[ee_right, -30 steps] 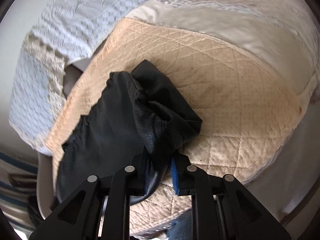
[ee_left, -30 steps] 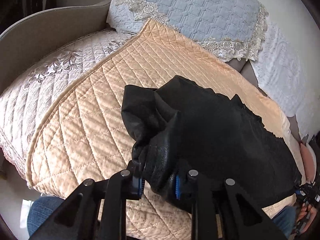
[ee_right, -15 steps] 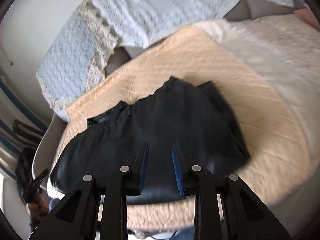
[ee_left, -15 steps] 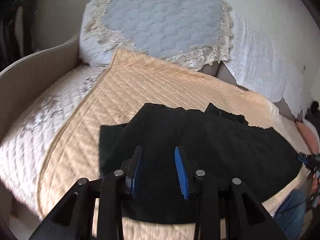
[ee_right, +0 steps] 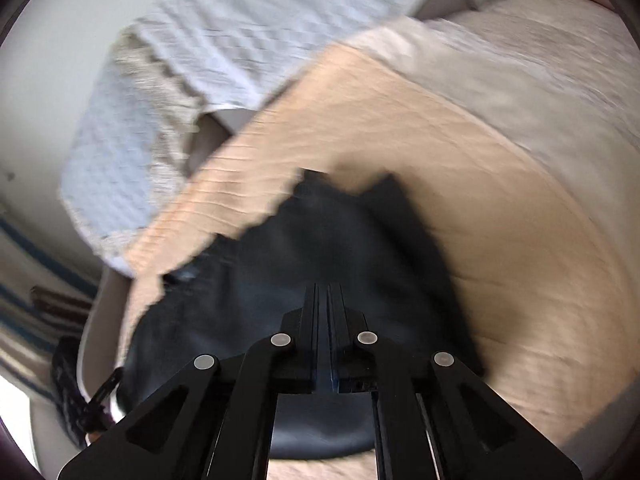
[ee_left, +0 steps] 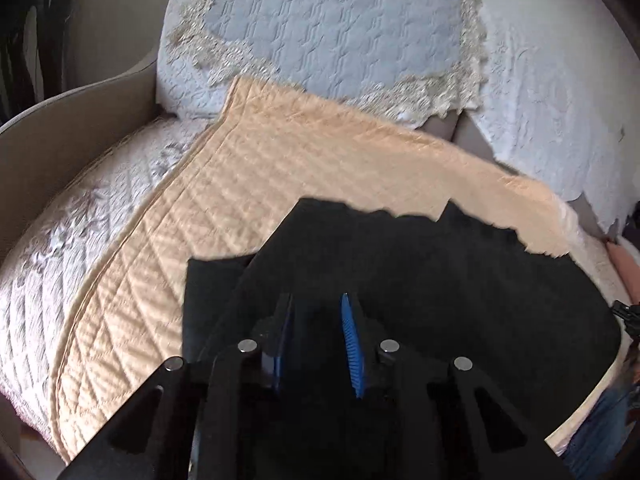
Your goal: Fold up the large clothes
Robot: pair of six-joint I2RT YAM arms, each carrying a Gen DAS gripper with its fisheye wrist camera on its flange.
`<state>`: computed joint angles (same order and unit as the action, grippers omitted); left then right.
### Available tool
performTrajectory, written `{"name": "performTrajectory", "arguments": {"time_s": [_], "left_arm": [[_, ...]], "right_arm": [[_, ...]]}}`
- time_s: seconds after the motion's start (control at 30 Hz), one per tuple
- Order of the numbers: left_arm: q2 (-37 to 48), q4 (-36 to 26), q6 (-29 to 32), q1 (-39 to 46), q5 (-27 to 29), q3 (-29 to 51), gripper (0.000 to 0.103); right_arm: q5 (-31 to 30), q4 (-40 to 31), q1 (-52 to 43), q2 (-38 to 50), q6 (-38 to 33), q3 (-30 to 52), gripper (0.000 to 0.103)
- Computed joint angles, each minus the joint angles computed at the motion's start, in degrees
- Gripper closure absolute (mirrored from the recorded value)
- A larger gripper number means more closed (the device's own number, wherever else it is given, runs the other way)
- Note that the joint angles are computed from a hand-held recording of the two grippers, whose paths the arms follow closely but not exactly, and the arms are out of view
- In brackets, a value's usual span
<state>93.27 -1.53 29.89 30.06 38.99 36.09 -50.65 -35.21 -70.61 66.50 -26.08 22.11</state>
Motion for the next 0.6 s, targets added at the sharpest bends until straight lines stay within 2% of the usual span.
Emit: {"name": "performTrajectory", "arguments": {"time_s": [0.07, 0.13, 0.2, 0.23, 0.33, 0.43, 0.53, 0.57, 0.6], "left_arm": [[0.6, 1.0, -2.6, -2.8, 0.0, 1.1, 0.077], [2.9, 4.5, -5.7, -5.9, -2.4, 1.9, 0.077], [8.0, 7.8, -8.1, -7.9, -4.9, 3.9, 0.077], [11.1, 8.9, -8.9, -8.1, -6.1, 5.1, 0.077], [17.6, 5.8, -12.4, -5.0, -0.8, 10.4, 0.091], [17.7, 5.5, -13.0, -5.0, -1.2, 10.4, 0.093], [11.8, 4.9, -12.5, -7.8, -6.9, 7.5, 0.091], [8.7, 4.2, -11.6, -8.6, -7.6, 6.2, 0.09], [6.4, 3.4, -10.6, -9.1, -6.7, 5.6, 0.085]], "right_arm": [[0.3, 7.7, 5.1, 2.8, 6.1, -0.8, 0.097], [0.7, 18.4, 10.0, 10.8, 12.7, -1.0, 0.097], [4.4, 31.0, 12.0, 20.2, 18.5, -1.1, 0.098], [3.5, 34.4, 10.4, 24.7, 18.9, -0.7, 0.103], [-3.7, 40.4, 4.4, 33.4, 18.4, 0.0, 0.103], [0.5, 42.9, 6.8, 28.2, 20.3, -2.8, 0.103], [5.8, 37.4, 9.5, 17.7, 21.0, -4.6, 0.101], [5.5, 35.3, 10.3, 13.8, 20.8, -5.1, 0.097], [3.3, 32.5, 11.3, 10.5, 20.1, -5.0, 0.097]]}}
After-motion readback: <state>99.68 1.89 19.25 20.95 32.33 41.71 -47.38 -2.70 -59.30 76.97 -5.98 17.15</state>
